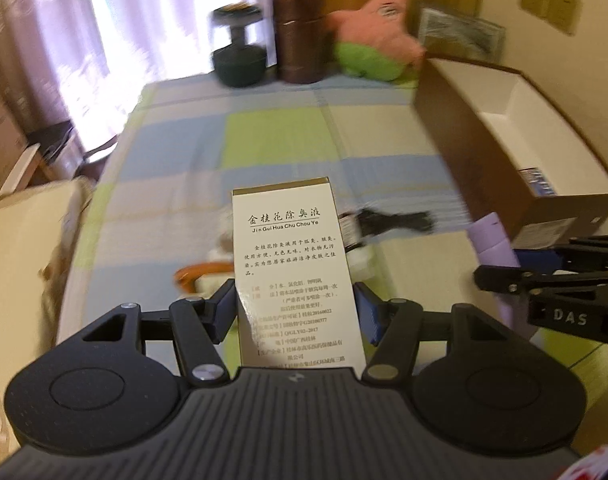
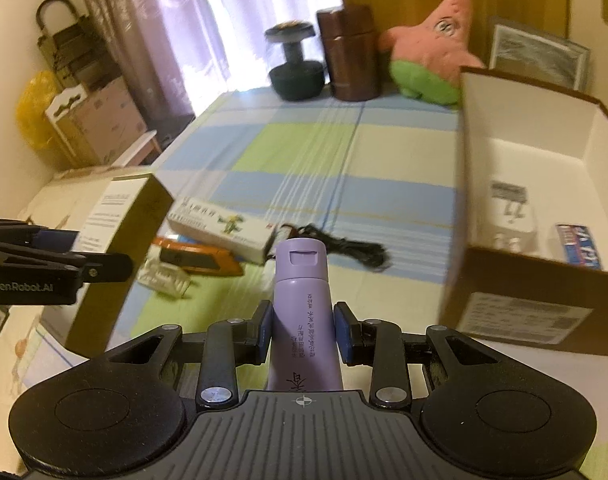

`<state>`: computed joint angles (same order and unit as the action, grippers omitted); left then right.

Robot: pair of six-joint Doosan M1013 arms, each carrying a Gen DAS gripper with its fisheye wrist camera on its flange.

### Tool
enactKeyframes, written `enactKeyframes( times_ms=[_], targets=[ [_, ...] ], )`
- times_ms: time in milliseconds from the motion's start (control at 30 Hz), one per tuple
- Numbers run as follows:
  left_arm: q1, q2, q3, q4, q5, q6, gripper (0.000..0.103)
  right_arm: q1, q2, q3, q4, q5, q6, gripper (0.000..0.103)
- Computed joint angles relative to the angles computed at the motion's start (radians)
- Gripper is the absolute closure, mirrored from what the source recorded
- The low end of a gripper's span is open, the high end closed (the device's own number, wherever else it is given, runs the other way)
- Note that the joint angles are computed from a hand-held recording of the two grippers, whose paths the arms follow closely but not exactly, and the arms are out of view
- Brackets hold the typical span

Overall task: Organize rigid objects
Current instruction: 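Carry the medicine box in the left tool while the right tool carries the purple tube to the brown box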

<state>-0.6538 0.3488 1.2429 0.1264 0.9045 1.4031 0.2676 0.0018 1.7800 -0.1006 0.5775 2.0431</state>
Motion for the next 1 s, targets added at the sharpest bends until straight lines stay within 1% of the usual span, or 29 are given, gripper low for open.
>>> enactKeyframes(
  times_ms=[233,533,733,900,1000],
  targets=[
    [-0.039,0.050,-0.081,-0.097,-0.024,0.135,0.046,-0.041,-0.048,0.018,-0.056,0.002,0.078,0.074],
    [-0.085,0.140,-0.234,-0.195,-0.026,0.247,0.046,-0.128,-0.108,0.031,-0.119,0.006,0.144,0.074],
    [-0.118,0.219,-0.367,-0.227,0.008,0.264,0.046,-0.208,-0.122,0.031,-0.113,-0.003,0.110,0.074],
    [-0.140,0.295,-0.494,-0.238,0.049,0.266,0.045,-0.276,-0.111,0.021,-0.077,-0.024,0.044,0.074],
    [-0.148,0.355,-0.592,-0.247,0.100,0.259,0.045,-0.311,-0.093,0.009,-0.060,-0.026,0.003,0.074]
  ],
)
